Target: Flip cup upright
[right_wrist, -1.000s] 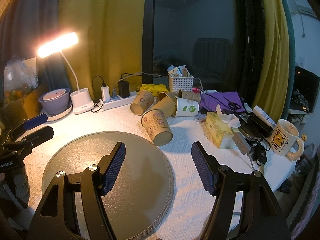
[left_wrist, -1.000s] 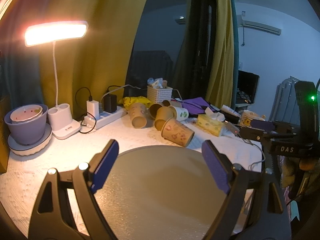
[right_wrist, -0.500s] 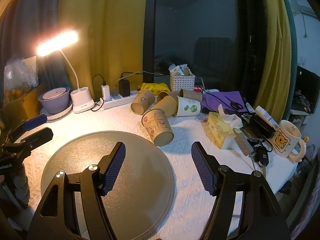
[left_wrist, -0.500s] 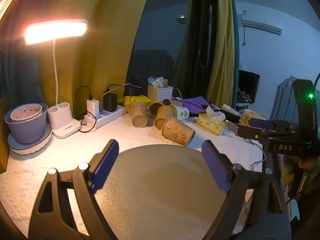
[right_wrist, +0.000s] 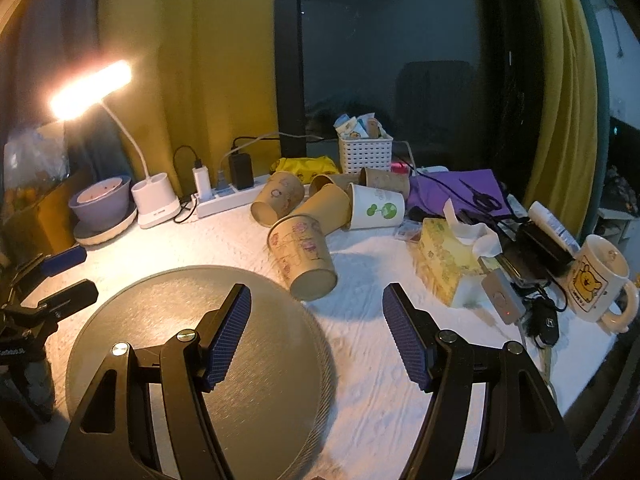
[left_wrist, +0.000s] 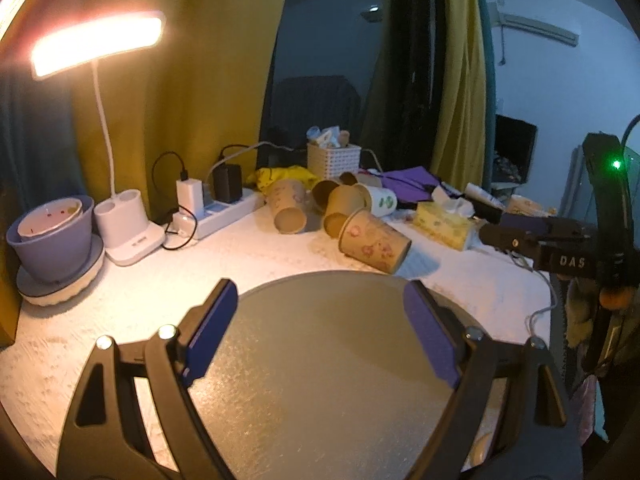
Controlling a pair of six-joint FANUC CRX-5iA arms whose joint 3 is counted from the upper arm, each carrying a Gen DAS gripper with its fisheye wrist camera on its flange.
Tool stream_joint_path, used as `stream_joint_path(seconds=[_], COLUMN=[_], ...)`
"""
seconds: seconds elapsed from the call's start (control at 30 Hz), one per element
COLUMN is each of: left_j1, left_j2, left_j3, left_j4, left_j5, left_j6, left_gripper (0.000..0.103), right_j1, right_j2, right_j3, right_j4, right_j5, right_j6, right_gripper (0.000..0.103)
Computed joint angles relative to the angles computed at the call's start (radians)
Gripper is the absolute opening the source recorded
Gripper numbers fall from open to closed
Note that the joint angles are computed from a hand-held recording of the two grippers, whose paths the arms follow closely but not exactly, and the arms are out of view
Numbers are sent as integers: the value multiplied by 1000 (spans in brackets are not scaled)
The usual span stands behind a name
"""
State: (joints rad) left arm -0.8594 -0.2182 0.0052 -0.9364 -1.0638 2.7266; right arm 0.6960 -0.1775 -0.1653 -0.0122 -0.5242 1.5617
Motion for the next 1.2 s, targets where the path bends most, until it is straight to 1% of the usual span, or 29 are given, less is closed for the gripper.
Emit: stream_joint_path(seconds=[0.07,0.13,0.23,0.27,0.33,0.4,0.43,0.47,0.57,0.7,0.73,0.83,0.87,0.9,1.0,1.2], left_j1=[43,72,128,147,167,189,198,217,243,294,301,316,313,311,328,375], left_j2=[30,59,105,134,171,214,227,253,310,390,410,468,508,528,569,615], left_j3=[39,76,128,159,197,236,248,271,321,388,407,467,521,546,585,606], left_j4=[77,126,221,254,288,333,344,381,431,527,534,544,527,516,542,632], left_j5=[-11,-20,0,-6,-9,-2,3,12,9,12,6,-42,-100,-127,-147,-144], left_j6=[-54,-90,-125,-154,-168,-184,-189,-195,-210,-233,-237,-238,-234,-240,-248,-268], left_gripper=[86,86,86,86,86,86,86,86,86,86,86,86,86,86,86,86], right_j1=[-30,-62,-113,-130,-168,-202,-214,-225,-259,-295,-302,-319,-323,-328,-338,-344], right_j2=[28,57,105,120,158,204,222,239,294,366,382,426,441,454,482,502], right_j3=[44,91,168,191,243,296,318,337,405,490,509,560,580,598,638,669], right_j4=[-70,-143,-250,-284,-351,-394,-409,-421,-455,-480,-487,-502,-507,-513,-533,-545], right_j5=[-19,-42,-86,-102,-138,-176,-190,-204,-253,-309,-321,-358,-372,-385,-410,-431], right_j6=[61,131,240,273,340,378,392,406,444,468,472,477,476,477,483,485], right_gripper=[71,71,71,71,71,71,71,71,71,71,71,71,71,71,71,71])
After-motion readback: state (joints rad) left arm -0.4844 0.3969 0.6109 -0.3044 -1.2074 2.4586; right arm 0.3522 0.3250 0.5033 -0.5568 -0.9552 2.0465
